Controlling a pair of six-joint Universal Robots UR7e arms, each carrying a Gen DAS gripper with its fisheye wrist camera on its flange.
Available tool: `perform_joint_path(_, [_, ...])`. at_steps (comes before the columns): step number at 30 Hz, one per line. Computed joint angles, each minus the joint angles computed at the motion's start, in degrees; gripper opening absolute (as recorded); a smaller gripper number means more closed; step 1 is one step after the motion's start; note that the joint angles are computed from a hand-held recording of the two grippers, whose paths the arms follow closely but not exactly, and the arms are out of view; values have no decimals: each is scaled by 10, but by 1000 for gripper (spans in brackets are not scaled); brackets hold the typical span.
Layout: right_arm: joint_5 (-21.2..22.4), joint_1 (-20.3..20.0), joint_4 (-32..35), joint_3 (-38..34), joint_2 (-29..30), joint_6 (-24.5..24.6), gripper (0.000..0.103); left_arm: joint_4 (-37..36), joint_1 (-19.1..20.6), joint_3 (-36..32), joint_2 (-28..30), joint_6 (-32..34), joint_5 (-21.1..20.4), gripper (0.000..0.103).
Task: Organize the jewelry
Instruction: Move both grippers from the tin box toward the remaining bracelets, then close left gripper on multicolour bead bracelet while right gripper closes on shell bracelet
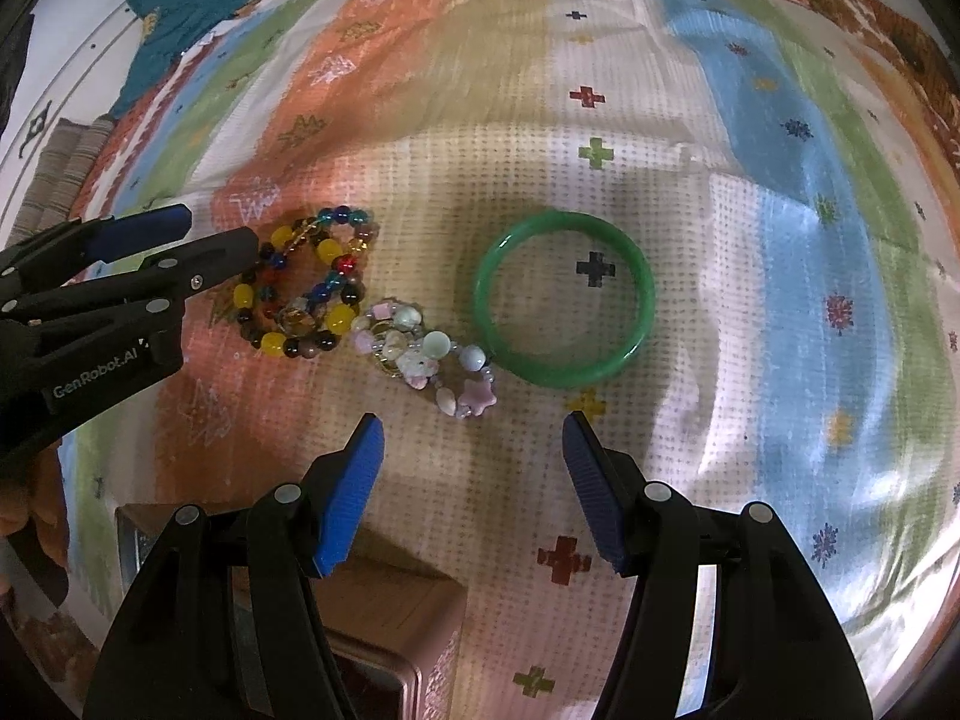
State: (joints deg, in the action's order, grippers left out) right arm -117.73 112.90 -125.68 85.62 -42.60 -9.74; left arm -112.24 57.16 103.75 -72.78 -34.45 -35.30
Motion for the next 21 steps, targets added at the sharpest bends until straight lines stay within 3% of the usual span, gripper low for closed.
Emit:
perform_joint_path(15, [11,-8,20,-24,19,4,59,-22,22,-22,29,37,-5,56])
perform_joint_path(17, [7,-9,18,-25,20,4,53,-24,24,-23,34,44,-2,52])
perform_joint_path(21, [0,-10,16,-25,21,1,40,-13,27,-25,42,52,6,35])
